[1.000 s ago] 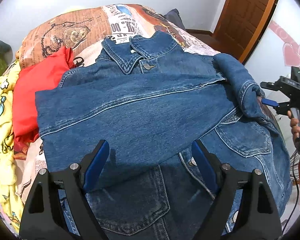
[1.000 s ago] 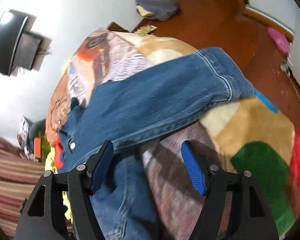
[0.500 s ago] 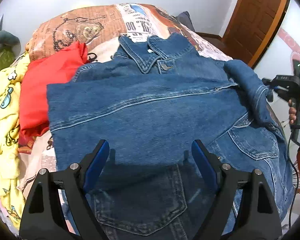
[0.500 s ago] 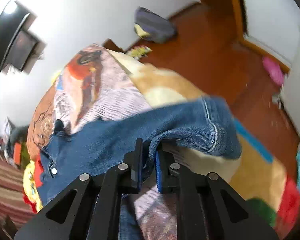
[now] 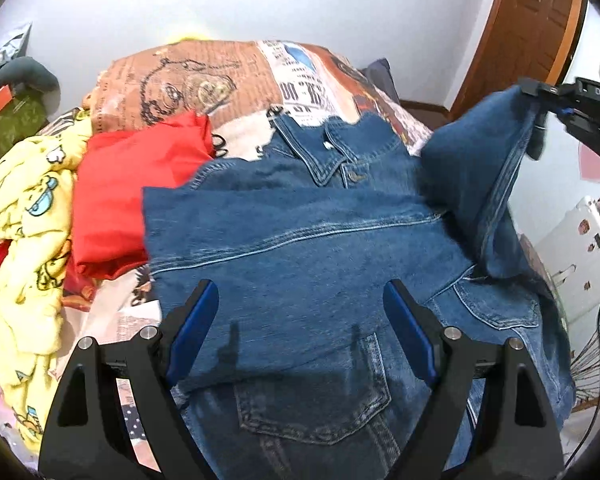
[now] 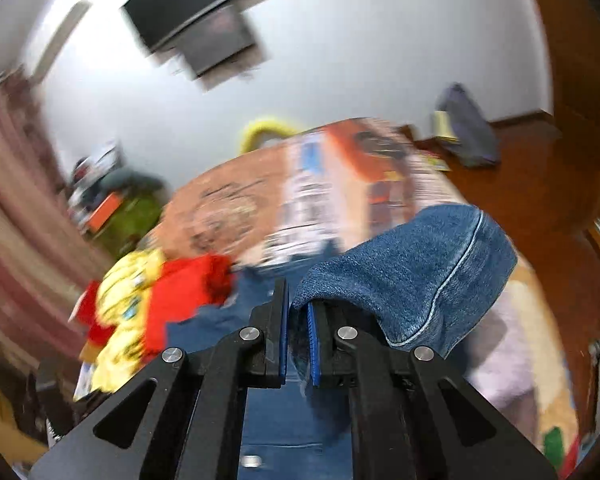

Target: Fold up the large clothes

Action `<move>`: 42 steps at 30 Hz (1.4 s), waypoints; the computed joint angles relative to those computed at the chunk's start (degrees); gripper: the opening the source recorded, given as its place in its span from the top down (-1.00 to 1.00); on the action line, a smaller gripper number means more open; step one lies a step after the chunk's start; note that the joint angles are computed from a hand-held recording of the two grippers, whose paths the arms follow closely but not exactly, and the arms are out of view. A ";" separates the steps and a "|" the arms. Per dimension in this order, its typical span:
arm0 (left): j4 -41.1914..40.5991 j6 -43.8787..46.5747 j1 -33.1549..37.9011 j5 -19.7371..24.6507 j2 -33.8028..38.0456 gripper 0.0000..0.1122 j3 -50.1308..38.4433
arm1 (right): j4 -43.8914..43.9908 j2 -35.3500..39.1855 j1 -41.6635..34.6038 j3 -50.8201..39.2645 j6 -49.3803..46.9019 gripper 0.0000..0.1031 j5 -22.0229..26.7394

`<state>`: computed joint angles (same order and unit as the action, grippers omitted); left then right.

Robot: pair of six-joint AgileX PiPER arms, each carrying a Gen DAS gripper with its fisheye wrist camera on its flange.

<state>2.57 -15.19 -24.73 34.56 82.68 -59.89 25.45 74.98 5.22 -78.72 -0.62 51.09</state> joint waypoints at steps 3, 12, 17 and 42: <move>0.32 0.33 1.30 0.09 -2.75 -0.50 1.64 | -0.02 3.19 7.76 -1.67 1.55 0.86 -0.58; -5.10 6.33 9.95 0.86 -8.64 -0.50 7.13 | -3.80 12.41 25.11 2.10 4.03 0.86 -2.55; -12.95 12.75 15.02 0.99 -9.66 -0.50 9.79 | -4.08 15.09 28.47 3.94 3.28 0.86 0.42; -9.23 6.24 1.60 10.29 16.53 -0.50 -16.67 | -12.88 -0.71 -10.75 2.25 -8.46 -0.20 13.05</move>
